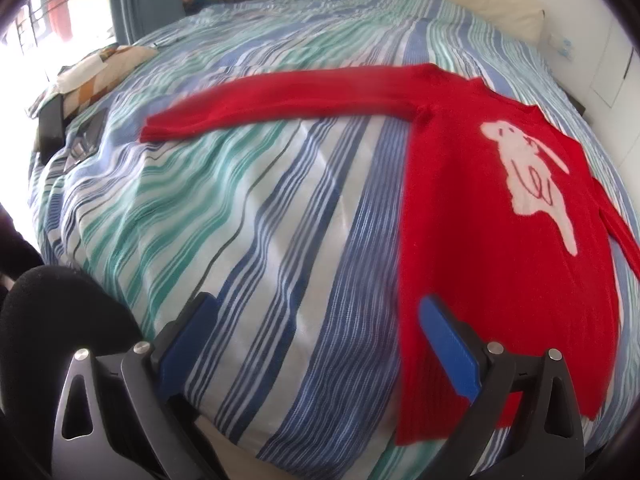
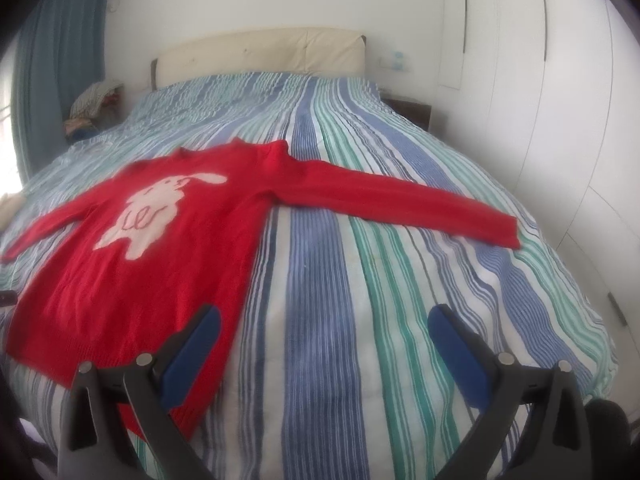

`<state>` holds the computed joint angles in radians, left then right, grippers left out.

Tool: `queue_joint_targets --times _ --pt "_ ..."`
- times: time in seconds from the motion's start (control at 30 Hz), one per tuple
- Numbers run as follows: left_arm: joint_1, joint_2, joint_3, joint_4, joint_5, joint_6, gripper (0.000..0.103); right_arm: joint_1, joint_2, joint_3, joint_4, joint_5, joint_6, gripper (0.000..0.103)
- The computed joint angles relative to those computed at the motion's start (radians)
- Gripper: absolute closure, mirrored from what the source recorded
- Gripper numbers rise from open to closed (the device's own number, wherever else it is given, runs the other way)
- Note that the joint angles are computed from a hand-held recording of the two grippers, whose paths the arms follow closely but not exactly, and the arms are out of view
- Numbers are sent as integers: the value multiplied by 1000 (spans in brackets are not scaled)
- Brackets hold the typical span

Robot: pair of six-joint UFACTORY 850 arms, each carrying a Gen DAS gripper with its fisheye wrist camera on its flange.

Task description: Fold small clothes

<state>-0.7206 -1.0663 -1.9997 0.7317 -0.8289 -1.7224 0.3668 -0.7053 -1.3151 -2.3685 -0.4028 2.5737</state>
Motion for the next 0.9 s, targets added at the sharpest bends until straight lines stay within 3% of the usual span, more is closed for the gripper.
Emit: queue_joint_targets --times 0.27,0.4,0.47,0.6,0.77,0.9 --pt "0 30 47 39 -10 -108 2 -4 7 9 -26 -2 25 1" --pt "10 81 132 78 110 -222 2 -7 8 10 -18 3 28 1" --pt "7 89 147 109 130 -276 2 -9 8 10 -18 3 29 1" --pt "14 98 153 106 188 -245 2 -10 8 10 -12 10 22 1" --pt "14 83 114 115 104 -149 1 -11 7 8 -14 16 20 1" --pt "24 127 199 197 206 -225 1 -11 6 7 -16 21 22 1"
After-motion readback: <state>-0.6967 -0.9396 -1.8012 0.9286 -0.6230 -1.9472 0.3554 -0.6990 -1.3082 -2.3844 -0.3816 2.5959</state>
